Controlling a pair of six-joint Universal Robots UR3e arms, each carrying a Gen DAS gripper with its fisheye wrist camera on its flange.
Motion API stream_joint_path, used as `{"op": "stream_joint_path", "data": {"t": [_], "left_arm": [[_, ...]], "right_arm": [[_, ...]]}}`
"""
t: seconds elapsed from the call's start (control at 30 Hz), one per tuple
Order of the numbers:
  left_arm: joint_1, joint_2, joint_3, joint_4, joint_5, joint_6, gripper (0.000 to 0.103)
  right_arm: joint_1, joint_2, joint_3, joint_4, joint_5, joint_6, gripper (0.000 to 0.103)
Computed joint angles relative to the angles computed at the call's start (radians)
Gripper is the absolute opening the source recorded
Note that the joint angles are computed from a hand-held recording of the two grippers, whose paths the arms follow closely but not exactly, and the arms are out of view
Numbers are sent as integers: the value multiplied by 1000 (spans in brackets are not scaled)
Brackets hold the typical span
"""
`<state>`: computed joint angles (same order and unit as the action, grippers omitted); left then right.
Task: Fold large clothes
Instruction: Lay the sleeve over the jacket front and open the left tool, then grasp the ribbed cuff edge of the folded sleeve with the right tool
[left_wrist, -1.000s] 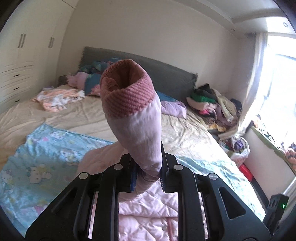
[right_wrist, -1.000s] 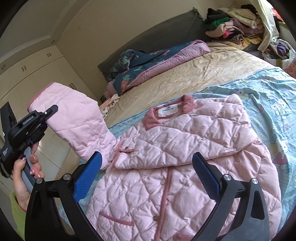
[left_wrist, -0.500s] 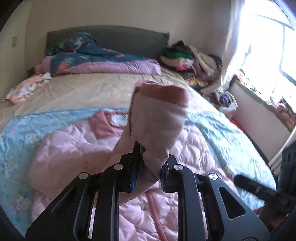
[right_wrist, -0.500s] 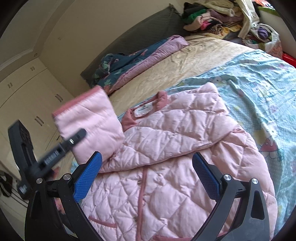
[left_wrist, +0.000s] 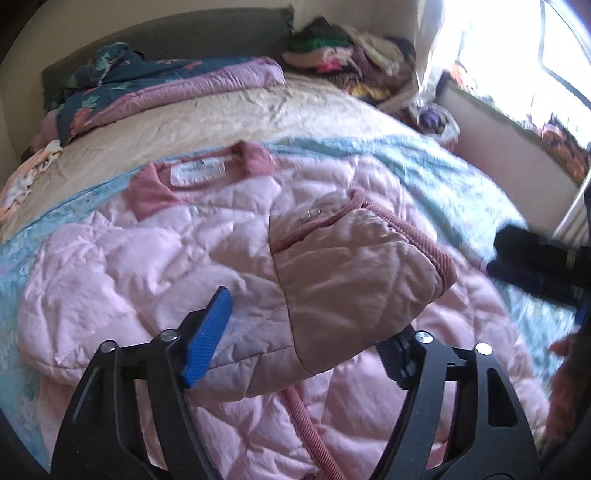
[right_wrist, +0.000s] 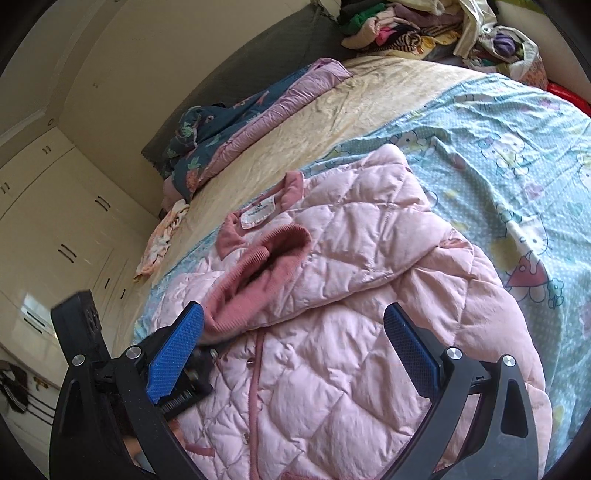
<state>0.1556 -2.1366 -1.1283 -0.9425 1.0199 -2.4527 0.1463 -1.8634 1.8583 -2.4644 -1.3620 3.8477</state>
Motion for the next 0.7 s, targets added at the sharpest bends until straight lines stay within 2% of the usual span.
{"op": "stream_joint_path", "data": {"t": [0.07, 0.17, 0.3, 0.4, 0.57, 0.7], "left_arm": [[-4, 19, -33, -1, 34, 46, 85], [10, 44, -66, -31, 51, 97, 93], [70, 72, -64, -153, 17, 140, 94], [117, 93, -83, -145, 9, 129, 94], [192, 58, 7, -164, -11, 69, 94], [258, 17, 92, -167, -36, 11, 94]], "right_arm": [[-9, 1, 8, 1, 8, 2, 98], [-18, 7, 17, 4, 29, 4, 97], [-10, 56, 17, -14, 67, 16, 97], [17, 112, 0, -29, 76, 24, 97], [75, 222, -38, -68, 90, 53, 97], [133, 312, -97, -61, 38, 72, 98]]}}
